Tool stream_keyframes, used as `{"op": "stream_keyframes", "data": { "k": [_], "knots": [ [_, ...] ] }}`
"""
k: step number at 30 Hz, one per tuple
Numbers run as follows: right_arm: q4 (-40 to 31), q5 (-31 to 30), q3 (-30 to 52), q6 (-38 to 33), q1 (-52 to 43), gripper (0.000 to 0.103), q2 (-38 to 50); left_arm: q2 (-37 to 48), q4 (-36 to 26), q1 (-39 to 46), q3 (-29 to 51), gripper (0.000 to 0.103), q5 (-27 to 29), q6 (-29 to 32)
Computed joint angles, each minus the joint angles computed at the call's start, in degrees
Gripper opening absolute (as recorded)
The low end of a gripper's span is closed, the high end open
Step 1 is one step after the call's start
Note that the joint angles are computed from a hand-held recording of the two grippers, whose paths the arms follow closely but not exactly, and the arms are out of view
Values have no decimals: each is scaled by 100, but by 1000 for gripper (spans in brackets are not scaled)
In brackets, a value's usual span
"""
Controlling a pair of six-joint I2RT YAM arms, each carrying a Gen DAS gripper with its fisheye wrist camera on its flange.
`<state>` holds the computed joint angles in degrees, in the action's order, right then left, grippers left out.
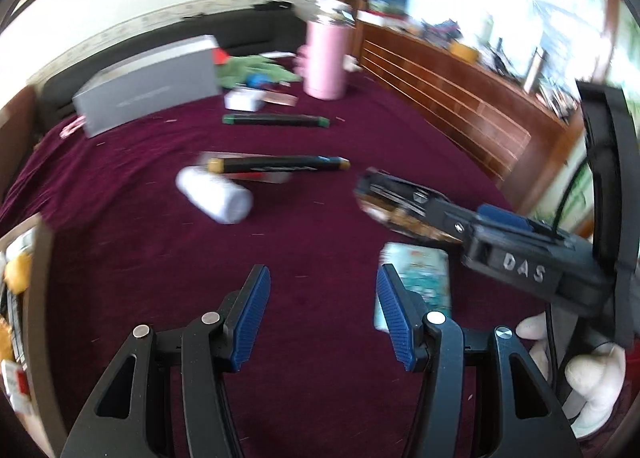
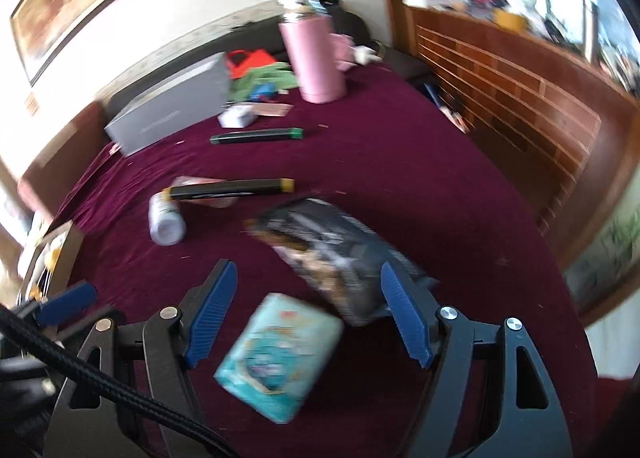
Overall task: Organize objects
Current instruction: 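Grasp the teal cartoon snack packet with the right gripper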
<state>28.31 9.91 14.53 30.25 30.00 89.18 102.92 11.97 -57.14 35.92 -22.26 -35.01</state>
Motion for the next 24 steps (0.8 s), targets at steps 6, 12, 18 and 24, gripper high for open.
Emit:
{"op": "stream_keyframes", "data": {
  "k": [6, 12, 18, 24],
  "knots": [
    [480, -556, -213, -8, -750, 74, 265, 1081, -232, -331, 1032, 49, -86, 98],
    [1000, -811, -276, -50, -968, 74, 657, 1733, -652, -441, 1668, 49, -338, -162],
    [1395, -1013, -341, -79, -1124, 74, 916, 1876, -605, -473, 1695, 60, -616, -478],
    [1538, -1219, -322, -82, -1285, 74, 1099, 1947, -527, -506, 1634, 74, -813, -700]
  ]
}}
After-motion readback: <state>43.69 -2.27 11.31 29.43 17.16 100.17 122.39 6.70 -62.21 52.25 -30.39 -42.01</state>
